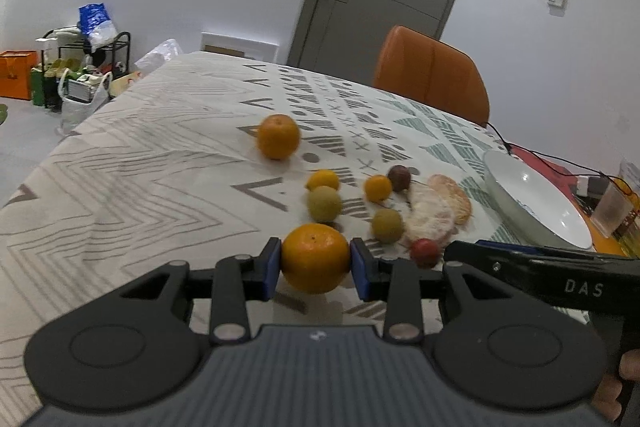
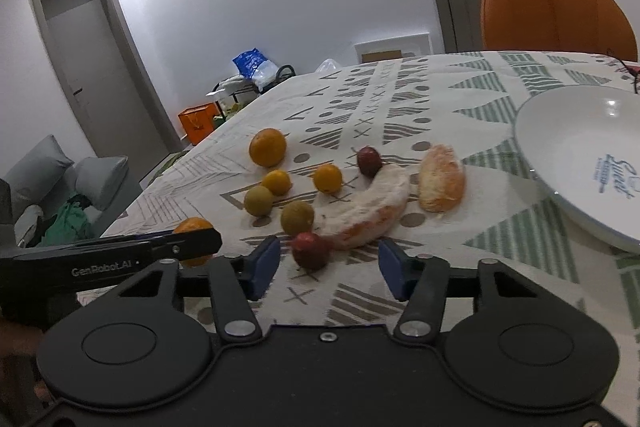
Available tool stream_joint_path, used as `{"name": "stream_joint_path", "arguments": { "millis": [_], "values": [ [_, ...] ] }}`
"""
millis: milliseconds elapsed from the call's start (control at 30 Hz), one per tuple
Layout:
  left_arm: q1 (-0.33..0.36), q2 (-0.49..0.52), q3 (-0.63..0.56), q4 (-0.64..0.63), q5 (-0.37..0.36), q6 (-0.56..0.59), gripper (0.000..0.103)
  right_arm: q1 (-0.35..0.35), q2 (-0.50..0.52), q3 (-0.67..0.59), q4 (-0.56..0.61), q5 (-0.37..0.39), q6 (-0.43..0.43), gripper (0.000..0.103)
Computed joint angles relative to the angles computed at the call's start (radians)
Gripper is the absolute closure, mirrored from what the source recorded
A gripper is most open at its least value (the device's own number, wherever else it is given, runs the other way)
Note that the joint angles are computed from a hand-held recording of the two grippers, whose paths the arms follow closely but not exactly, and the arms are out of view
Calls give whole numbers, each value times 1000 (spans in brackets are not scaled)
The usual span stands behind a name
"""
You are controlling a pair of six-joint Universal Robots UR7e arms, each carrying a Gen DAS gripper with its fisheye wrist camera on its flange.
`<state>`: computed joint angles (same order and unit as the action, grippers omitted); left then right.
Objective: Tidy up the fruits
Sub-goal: 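Carry the orange with the left tool while the right tool carries the plum toward the white plate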
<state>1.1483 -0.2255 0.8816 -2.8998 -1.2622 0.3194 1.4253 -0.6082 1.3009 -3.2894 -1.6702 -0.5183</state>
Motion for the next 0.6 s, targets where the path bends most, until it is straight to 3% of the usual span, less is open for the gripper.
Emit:
{"name": "stream_joint_path", "arguments": {
  "millis": [300, 367, 433, 600],
  "values": [
    [22, -38, 42, -25, -11, -8, 68, 28, 78, -101, 40, -65, -17, 53],
    [24, -43, 46, -24, -7, -7, 68, 33, 99, -125, 32, -83, -34, 58],
    [24, -48, 50, -28, -4, -9, 68, 39, 114, -143, 19, -107, -46, 80],
    [19, -52, 58, -42, -5, -5, 68, 27, 82, -105, 34, -57, -19, 80]
  ]
}}
